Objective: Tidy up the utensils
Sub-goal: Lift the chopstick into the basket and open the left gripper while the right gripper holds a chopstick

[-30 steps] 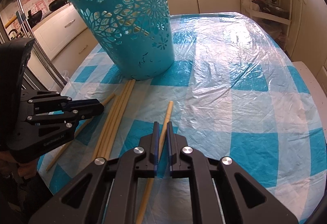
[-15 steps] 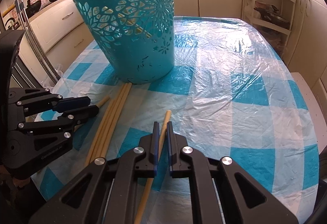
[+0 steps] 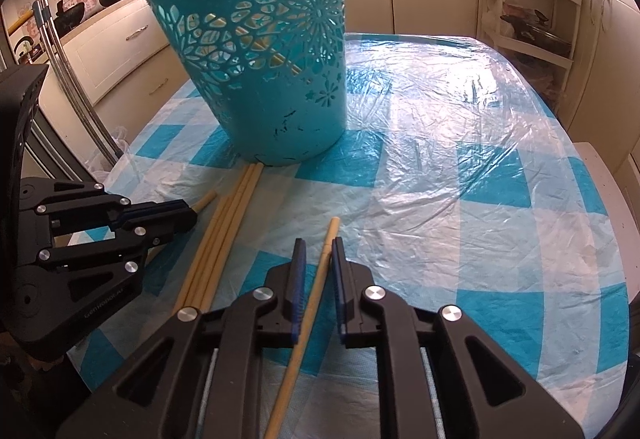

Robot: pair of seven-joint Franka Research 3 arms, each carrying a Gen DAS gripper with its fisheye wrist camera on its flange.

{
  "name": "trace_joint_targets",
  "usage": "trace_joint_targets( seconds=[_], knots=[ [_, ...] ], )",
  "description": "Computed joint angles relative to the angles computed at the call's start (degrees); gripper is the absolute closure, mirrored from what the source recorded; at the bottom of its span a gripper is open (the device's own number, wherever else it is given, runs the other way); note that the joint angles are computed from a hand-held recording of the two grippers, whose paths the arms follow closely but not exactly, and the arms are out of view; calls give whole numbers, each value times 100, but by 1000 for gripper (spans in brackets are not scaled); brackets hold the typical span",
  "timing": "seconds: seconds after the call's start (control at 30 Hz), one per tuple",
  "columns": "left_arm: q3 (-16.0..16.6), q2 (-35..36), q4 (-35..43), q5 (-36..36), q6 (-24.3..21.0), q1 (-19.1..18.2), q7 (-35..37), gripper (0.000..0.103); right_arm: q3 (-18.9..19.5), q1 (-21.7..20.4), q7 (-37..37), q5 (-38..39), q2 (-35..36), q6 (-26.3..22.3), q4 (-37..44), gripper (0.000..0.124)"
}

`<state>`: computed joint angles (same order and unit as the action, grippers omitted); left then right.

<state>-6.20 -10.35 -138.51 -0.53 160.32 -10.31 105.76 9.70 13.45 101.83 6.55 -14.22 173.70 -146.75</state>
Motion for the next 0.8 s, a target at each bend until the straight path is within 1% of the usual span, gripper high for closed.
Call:
trace_joint_targets(
  seconds=[0.07,0.13,0.27,0.57,0.63,0.7,0.8],
  knots=[
    [17,-40,-32,-47,-7,-10,18,98,65,-52,44,-91,12,-10,20,104],
    [59,-116,-96,-158,-6,-40,63,98,128,-116,126,-192,18,-16,31,104],
    [143,-282,-208,-347,29,-112,161,98,66,-53,126,-164,30,12,29,104],
    [512,-751,-437,-1009,102,-402,566,98,295,-309,532,-497,-8,36,-2,106],
    [662,-879,-496,-1261,125,-542,732,98,381,-401,662,-643,-13,20,3,106],
    [994,-1069,-532,-1817,116,-862,1117,98,401,-427,737,-735,-13,10,9,106],
    [1406,-1338,-497,-2608,80,-1251,1638,98,306,-334,725,-709,-4,28,2,106]
  ],
)
